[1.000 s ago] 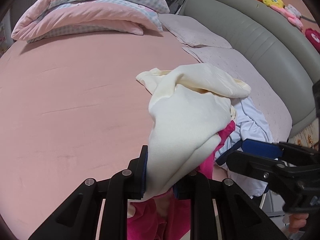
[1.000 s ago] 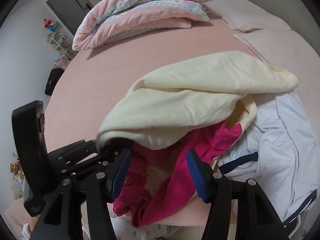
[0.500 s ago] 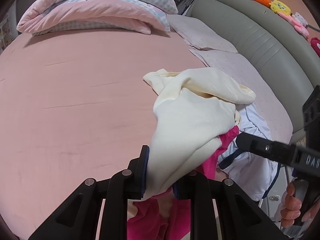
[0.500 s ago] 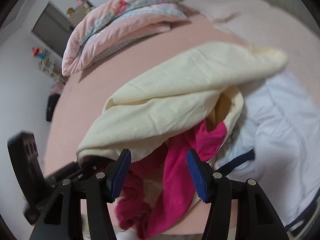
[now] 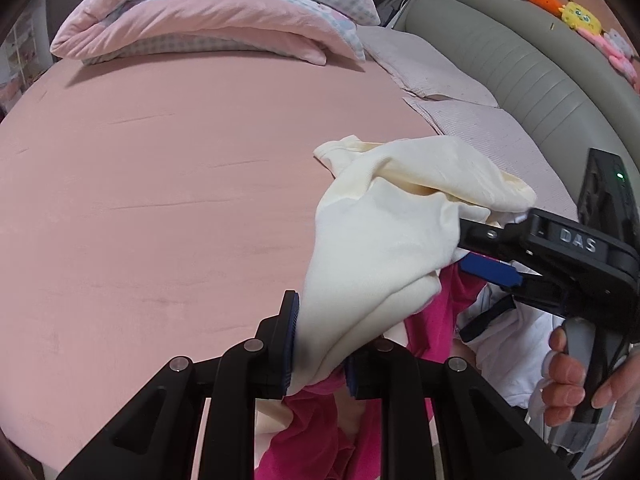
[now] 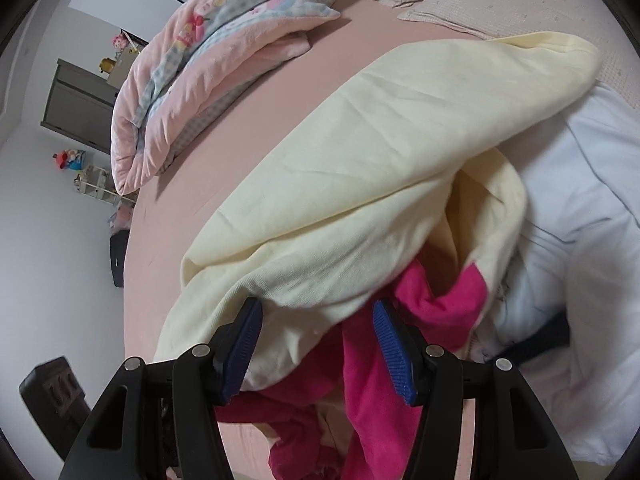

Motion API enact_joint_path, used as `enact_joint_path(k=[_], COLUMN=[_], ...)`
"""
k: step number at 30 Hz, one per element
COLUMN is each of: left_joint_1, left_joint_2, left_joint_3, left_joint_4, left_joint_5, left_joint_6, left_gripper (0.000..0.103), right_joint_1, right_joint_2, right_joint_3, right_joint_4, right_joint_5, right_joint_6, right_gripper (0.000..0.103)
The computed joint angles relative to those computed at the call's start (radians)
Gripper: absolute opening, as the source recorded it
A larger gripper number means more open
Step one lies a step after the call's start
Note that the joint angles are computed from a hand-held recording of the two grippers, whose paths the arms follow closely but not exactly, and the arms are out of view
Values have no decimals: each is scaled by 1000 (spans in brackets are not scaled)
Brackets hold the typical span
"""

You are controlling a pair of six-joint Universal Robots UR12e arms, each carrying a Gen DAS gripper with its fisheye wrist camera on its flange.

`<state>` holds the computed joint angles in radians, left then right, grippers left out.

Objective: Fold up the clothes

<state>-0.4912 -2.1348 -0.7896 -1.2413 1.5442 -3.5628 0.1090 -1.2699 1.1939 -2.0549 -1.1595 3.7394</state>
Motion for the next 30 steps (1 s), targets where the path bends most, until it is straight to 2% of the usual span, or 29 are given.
enact_joint_path(k=[4,7,8,10,15,16,17,19,21,24,27,30], left_joint_1=[-1,-5,-6,-10,-11,-10,-10,-18,-27,-49,-57,-51], left_joint_2=[-3,-12,-14,-20,-25,-24,-22,-21,-20,-29,-34,-27], left_joint_3=[4,22,28,40,56,58,58,61,65,79,84,69], left_joint_4=[-7,-27,-33,-47,-71,-74,-74,-73,-73,-85,-103,-114], left_joint_5=[7,24,31,48,64,64,68,114,163,278,317,310], left_joint_6=[-6,5,9,14,10,9,15,49,84,154,201,202], left_gripper=[17,17,17,18,22,30,45,63,63,63,63,63], right_joint_1=[1,4,6,8,16,19,21,25,27,31,40,51], right_joint_2=[21,30,32,35,33,34,36,41,46,59,71,88], right_joint_3=[-13,-18,-19,-23,-35,-41,-51,-74,-94,-127,-152,-183], right_joint_4=[1,4,6,14,-4,-10,-12,-10,-13,0,16,64], right_joint_5=[10,0,-8,-24,-61,-67,-70,-73,-56,-43,-37,-50], right_joint_6=[18,14,9,-10,-69,-85,-105,-142,-170,-195,-215,-240], right_gripper=[55,33,20,10,6,6,6,6,6,5,5,5])
